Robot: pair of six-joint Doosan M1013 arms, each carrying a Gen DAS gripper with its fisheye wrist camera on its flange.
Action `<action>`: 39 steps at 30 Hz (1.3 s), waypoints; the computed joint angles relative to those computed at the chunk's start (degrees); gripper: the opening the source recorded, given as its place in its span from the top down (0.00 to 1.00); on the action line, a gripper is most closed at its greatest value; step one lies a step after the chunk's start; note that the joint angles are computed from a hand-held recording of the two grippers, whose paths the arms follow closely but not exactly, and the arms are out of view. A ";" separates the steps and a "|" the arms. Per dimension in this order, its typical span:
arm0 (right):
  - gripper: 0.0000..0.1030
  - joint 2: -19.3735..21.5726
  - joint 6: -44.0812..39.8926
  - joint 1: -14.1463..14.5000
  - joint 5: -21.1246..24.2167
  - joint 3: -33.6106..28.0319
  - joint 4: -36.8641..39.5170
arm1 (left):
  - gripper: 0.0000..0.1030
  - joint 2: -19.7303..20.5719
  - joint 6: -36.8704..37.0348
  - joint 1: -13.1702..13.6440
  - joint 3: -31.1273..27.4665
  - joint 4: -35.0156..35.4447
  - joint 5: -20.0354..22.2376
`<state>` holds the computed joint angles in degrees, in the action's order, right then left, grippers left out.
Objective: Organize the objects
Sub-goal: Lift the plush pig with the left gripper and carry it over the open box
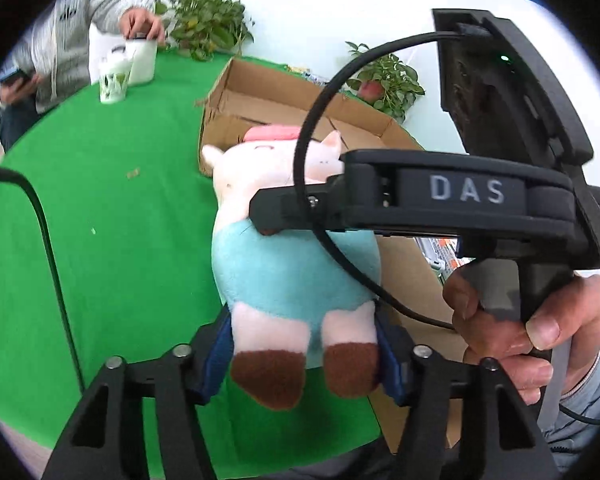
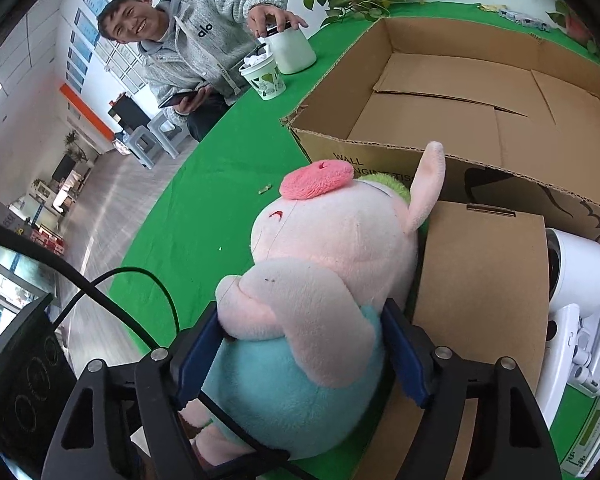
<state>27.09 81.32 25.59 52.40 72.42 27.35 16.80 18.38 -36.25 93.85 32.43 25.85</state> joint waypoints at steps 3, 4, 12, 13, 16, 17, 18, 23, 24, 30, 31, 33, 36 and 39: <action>0.30 -0.38 -0.96 -0.06 -1.14 0.29 2.35 | 0.47 -0.57 -4.25 -0.98 -0.33 6.31 2.96; 0.30 -0.61 -1.63 -0.01 -1.69 0.45 3.09 | 0.47 -0.73 -5.66 -1.42 -0.49 8.18 4.01; 0.31 -2.81 -7.51 0.26 -7.47 -1.30 6.53 | 0.48 -0.67 -5.79 -1.71 -5.72 19.19 10.08; 0.31 -3.05 -8.15 0.11 -8.39 -1.76 6.80 | 0.48 -0.26 -4.74 -1.35 -6.70 19.91 10.12; 0.31 -3.54 -9.58 -0.69 -10.90 -3.54 7.31 | 0.48 0.91 -1.27 -0.97 -10.41 21.34 10.52; 0.31 -3.50 -9.66 -1.03 -11.28 -4.47 7.24 | 0.48 1.48 0.15 -0.68 -11.87 21.58 10.46; 0.31 -3.51 -9.71 -1.39 -11.39 -5.34 7.15 | 0.48 2.04 1.31 -0.48 -13.25 21.83 10.40; 0.31 -2.42 -8.91 -3.11 -10.82 -11.03 5.59 | 0.48 4.17 6.25 0.13 -18.99 21.18 9.86; 0.31 -1.85 -8.65 -3.51 -10.01 -12.80 5.14 | 0.48 4.67 6.93 0.09 -20.21 21.27 10.15; 0.31 1.96 -7.29 -5.47 -4.28 -23.25 5.20 | 0.48 6.24 10.70 0.37 -24.74 20.06 12.06; 0.31 2.57 -7.11 -5.74 -3.52 -24.66 5.46 | 0.48 6.57 11.50 0.22 -25.57 19.55 12.77; 0.31 4.36 -6.39 -6.34 -1.79 -28.09 5.87 | 0.48 7.28 13.77 0.59 -26.93 17.43 13.64; 0.31 7.72 -4.29 -7.15 2.42 -34.13 6.01 | 0.48 8.47 17.18 2.14 -28.52 13.49 14.27; 0.31 13.43 -1.23 -6.80 6.13 -42.80 4.77 | 0.48 9.37 18.23 3.12 -28.78 10.55 14.40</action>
